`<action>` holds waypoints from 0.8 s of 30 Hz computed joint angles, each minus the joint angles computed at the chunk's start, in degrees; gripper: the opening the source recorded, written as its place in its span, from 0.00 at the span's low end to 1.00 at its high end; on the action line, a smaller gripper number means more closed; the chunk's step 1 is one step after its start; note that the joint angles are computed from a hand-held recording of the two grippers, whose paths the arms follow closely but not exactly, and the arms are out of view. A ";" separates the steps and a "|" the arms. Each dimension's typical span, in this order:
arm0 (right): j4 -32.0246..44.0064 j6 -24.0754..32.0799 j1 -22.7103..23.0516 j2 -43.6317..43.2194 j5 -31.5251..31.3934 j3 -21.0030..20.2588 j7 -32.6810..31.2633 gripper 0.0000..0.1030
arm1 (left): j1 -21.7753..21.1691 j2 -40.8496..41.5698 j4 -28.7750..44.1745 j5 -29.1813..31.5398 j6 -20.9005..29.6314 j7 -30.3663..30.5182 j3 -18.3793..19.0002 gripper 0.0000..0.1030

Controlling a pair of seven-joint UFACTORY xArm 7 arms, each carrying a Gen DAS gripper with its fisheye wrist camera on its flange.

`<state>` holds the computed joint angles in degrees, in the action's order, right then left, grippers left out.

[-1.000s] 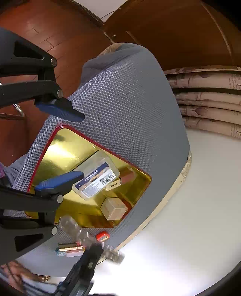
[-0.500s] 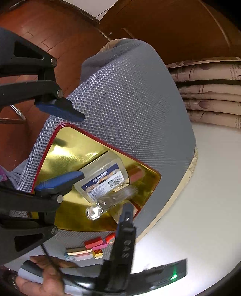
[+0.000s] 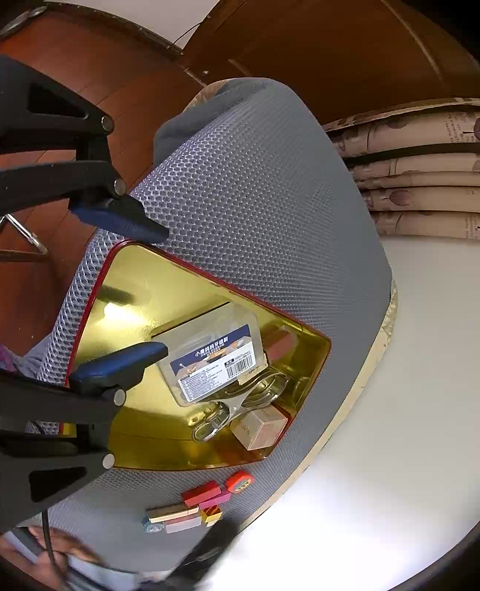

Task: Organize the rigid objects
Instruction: 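Lower the metal clip into the tin and open the right gripper, then move the left tool to the red block and grasp it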

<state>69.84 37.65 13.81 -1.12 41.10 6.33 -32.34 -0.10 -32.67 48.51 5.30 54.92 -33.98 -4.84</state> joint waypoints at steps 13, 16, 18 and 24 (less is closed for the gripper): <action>-18.87 -16.86 -16.74 -4.61 -37.93 -8.52 15.40 0.96 | -1.71 3.04 8.45 10.93 3.05 -5.19 -7.27 0.55; -17.91 -16.67 -16.96 -2.06 -31.33 -10.15 11.29 0.96 | -6.81 9.39 15.04 2.67 1.53 -0.33 -4.68 0.55; -17.13 -15.41 -17.09 -1.21 -25.72 -10.42 7.55 0.96 | -10.01 16.02 21.24 -4.19 1.12 3.35 -3.21 0.55; -15.54 -11.68 -16.59 -1.12 -12.56 -11.60 -4.90 0.98 | -14.16 41.06 45.99 -9.73 8.55 2.64 -3.49 0.55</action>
